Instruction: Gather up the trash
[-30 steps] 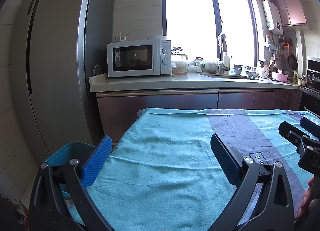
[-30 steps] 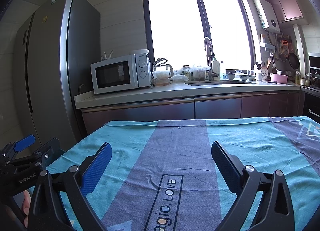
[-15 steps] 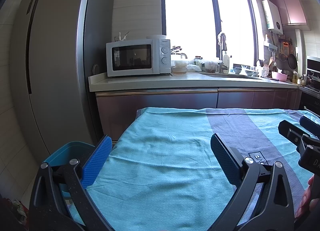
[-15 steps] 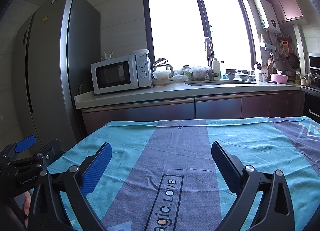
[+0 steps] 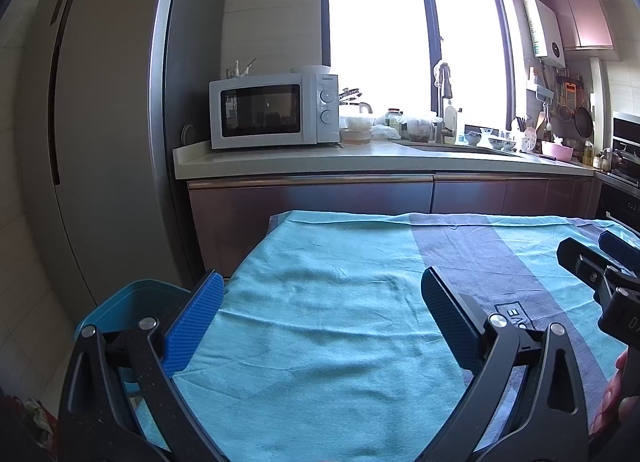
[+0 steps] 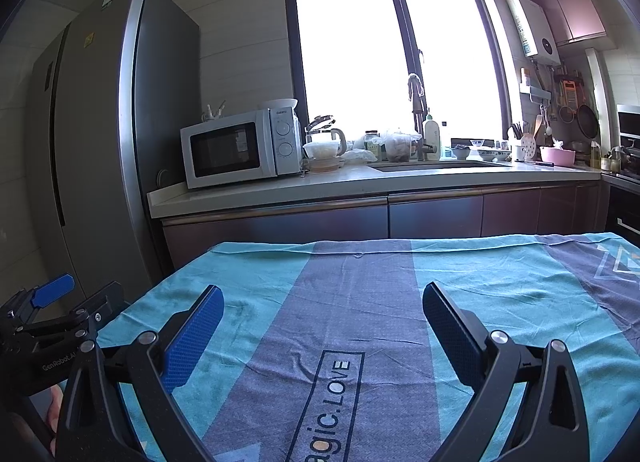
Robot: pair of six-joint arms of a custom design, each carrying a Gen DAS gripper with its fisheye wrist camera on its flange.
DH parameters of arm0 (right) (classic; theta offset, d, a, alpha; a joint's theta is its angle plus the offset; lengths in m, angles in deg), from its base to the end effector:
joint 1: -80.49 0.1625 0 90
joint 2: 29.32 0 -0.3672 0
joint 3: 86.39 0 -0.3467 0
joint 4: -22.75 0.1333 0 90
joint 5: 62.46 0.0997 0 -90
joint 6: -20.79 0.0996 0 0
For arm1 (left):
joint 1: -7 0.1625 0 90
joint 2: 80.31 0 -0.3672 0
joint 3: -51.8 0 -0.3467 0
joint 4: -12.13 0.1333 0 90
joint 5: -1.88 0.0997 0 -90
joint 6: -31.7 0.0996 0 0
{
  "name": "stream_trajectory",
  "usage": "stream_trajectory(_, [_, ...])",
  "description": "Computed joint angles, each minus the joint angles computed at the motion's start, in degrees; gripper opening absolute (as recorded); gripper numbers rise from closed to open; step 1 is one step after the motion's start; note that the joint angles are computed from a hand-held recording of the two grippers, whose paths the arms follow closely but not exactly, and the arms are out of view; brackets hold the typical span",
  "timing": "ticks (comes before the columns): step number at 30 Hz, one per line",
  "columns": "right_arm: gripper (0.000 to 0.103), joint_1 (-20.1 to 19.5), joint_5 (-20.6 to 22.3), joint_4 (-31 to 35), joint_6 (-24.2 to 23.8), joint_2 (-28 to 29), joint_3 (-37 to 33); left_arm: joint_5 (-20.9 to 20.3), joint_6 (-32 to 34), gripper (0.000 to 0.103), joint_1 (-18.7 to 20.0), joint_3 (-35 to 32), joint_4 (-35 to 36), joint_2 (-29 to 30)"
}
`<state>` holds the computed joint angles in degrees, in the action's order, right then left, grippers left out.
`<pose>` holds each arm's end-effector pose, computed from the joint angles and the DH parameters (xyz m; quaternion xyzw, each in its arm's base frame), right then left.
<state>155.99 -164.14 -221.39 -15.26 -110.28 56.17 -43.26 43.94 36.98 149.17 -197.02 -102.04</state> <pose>0.0305 -0.3339 0.3241 0.0563 -0.6893 0.6200 0.3705 -0.3730 -0.4502 -0.0200 0.3920 0.7768 -0.4568 0.1853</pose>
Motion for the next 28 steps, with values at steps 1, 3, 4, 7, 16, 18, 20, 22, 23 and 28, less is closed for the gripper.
stream_trajectory(1, [0.096, -0.02, 0.03, 0.08, 0.0, -0.04, -0.05, -0.06, -0.03, 0.097, 0.04, -0.02, 0.06, -0.03])
stream_trajectory(3, [0.096, -0.06, 0.1, 0.31, 0.07, -0.21, -0.13, -0.26, -0.14, 0.097, 0.06, -0.04, 0.21, -0.02])
stream_trajectory(4, [0.096, -0.06, 0.07, 0.4, 0.05, -0.23, -0.22, -0.27, -0.24, 0.097, 0.05, -0.08, 0.33, 0.03])
stream_trajectory(7, [0.096, -0.11, 0.11, 0.76, 0.14, -0.31, -0.4, -0.81, -0.45, 0.097, 0.36, -0.37, 0.94, 0.04])
stream_trajectory(16, [0.096, -0.33, 0.26, 1.26, 0.42, -0.47, -0.57, -1.04, -1.07, 0.097, 0.5, -1.0, 2.89, 0.01])
stream_trajectory(18, [0.096, -0.69, 0.65, 1.45, 0.4, -0.66, -0.48, -1.6, -1.15, 0.097, 0.54, -1.13, 3.59, -0.02])
stream_trajectory(20, [0.096, -1.0, 0.69, 2.11, 0.3, -1.06, -0.45, -1.8, -1.28, 0.097, 0.59, -1.58, 5.17, -0.02])
stream_trajectory(22, [0.096, -1.43, 0.66, 3.8, 0.44, -1.97, -0.47, -3.07, -3.03, 0.097, 1.12, -2.22, 9.71, -0.7])
stream_trajectory(23, [0.096, -1.82, 0.75, 4.58, 0.64, -2.55, -0.36, -3.55, -4.33, 0.097, 1.36, -2.82, 12.75, -1.01])
stream_trajectory(28, [0.096, -3.86, -0.17, 11.93, 1.7, -6.64, -1.09, -6.26, -7.42, 0.097, 3.1, -9.79, 28.17, -0.19])
